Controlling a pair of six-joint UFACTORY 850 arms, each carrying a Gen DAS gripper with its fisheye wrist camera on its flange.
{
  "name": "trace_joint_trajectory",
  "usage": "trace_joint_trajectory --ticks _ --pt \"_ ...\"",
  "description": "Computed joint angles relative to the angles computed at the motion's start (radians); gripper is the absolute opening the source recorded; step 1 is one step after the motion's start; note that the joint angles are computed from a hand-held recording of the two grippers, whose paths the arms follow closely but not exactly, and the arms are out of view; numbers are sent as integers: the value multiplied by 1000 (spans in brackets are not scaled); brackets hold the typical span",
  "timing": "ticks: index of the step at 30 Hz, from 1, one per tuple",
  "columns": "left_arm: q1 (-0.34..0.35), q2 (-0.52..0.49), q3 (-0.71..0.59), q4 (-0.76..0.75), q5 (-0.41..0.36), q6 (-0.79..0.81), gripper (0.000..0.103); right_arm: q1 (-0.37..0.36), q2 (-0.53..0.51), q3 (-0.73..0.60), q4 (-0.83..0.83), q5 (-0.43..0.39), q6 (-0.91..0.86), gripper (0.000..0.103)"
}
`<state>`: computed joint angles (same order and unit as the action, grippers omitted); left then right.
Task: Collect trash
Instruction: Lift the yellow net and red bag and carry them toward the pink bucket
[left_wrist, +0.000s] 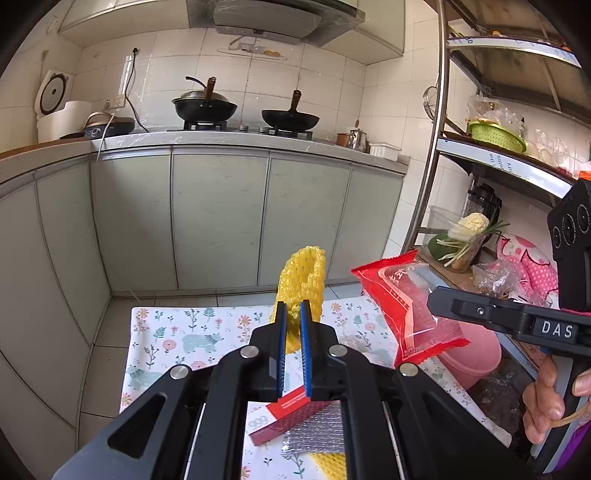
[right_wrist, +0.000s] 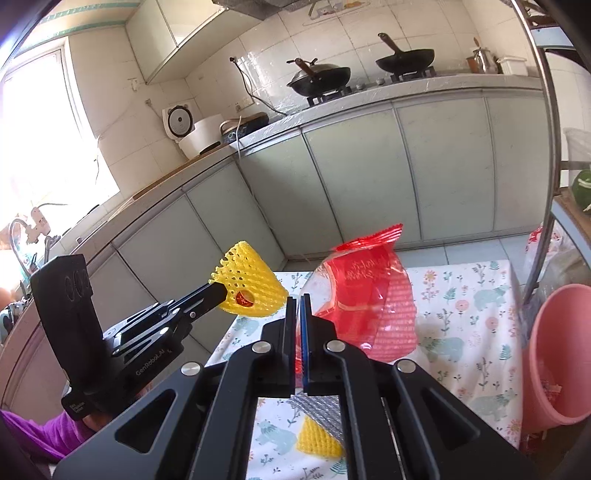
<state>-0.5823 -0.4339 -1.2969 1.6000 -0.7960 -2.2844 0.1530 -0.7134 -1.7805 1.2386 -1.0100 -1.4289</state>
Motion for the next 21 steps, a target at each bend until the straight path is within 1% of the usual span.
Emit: trace_joint_trajectory --ticks 3,9,14,19,21 --pt "-1 -24 -40 -3 18 22 6 -18 17 23 19 17 -29 2" --pt "-7 -100 -154 -10 63 96 6 -58 18 28 42 29 -39 2" --pt "-6 -176 -269 -44 106 179 6 -90 12 27 67 57 -45 2" --pt "-3 -264 -401 -93 154 278 6 -122 2 24 96 112 -58 2" --pt "-2 -301 -457 -116 175 324 6 -137 -9 14 98 118 -45 2"
